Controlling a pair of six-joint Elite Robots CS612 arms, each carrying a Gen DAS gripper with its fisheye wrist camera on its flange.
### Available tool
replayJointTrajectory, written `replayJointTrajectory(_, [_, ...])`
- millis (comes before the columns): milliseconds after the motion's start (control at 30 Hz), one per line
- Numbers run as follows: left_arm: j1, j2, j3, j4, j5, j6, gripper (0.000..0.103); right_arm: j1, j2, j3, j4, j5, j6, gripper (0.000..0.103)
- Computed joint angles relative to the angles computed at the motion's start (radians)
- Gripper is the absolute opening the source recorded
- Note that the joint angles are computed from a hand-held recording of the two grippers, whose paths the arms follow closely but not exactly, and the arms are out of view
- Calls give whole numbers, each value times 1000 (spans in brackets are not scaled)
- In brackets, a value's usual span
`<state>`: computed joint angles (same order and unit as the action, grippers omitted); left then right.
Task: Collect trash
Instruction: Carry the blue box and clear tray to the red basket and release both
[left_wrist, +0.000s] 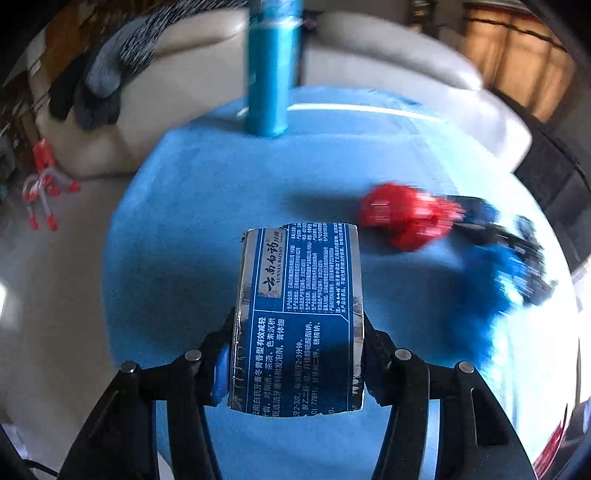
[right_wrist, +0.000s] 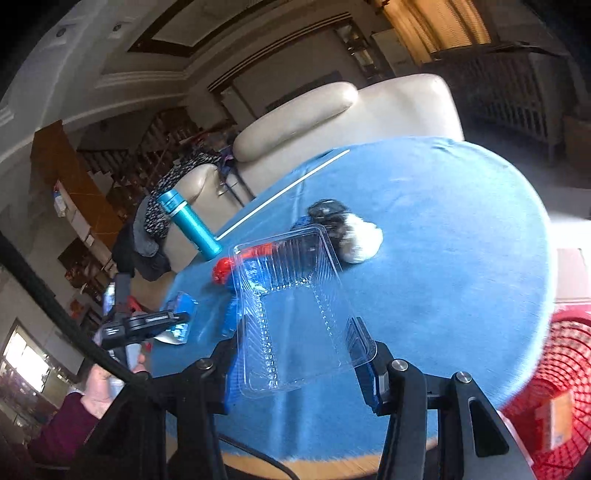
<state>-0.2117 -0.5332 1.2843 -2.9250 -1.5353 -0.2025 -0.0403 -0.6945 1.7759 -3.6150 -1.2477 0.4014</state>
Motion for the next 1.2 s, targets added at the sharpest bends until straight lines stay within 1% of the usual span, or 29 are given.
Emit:
replayJointTrajectory(100, [-28,-40,72,-94,-41,93,59,-14,-20,58,-34,-40,4,53])
replayJointTrajectory(167, [-57,-66,116,-144,-76,179,59,-27,-34,99,-56,-57,16,53])
replayJointTrajectory(200, [-70,-78,134,-157,-95,218,59,-35,-42,123,-70,-67,26,53])
replayJointTrajectory(300, [-112,-108,176,-161,-187,333,59,-57,-66,192,-112,-109,48,54])
replayJointTrajectory(400, [-151,-130,200,-110,-291,428,59,-81,-87,261,-164,-157,75,54])
replayJointTrajectory(467, [-183,-143,212,-59,-336,493,59,-102,-99,308,-199,-180,101,54])
replayJointTrajectory(600, [-243,-157,218,56,-396,596,61,-133,-111,374,-236,-219,137,56])
replayJointTrajectory(700, [-277,-156,217,111,-406,649,63,-158,-108,407,-262,-216,189,58])
replayJointTrajectory(767, [-293,-149,202,170,-420,678,63,-174,-105,421,-269,-201,220,64])
replayJointTrajectory(800, [-299,-146,193,196,-422,686,64,-183,-105,427,-267,-192,240,70])
replayJointTrajectory(833, [-305,-145,187,216,-423,689,64,-189,-103,430,-268,-184,255,71])
replayJointTrajectory(900, [-305,-143,185,209,-426,681,64,-197,-99,432,-279,-173,283,71])
replayJointTrajectory(1000, [-290,-143,189,177,-423,664,68,-199,-95,429,-285,-174,306,71])
replayJointTrajectory(1100, [-255,-137,187,136,-398,652,68,-194,-94,401,-269,-160,302,71])
replayJointTrajectory(1200, [-213,-132,180,98,-380,576,68,-177,-89,356,-246,-152,269,71])
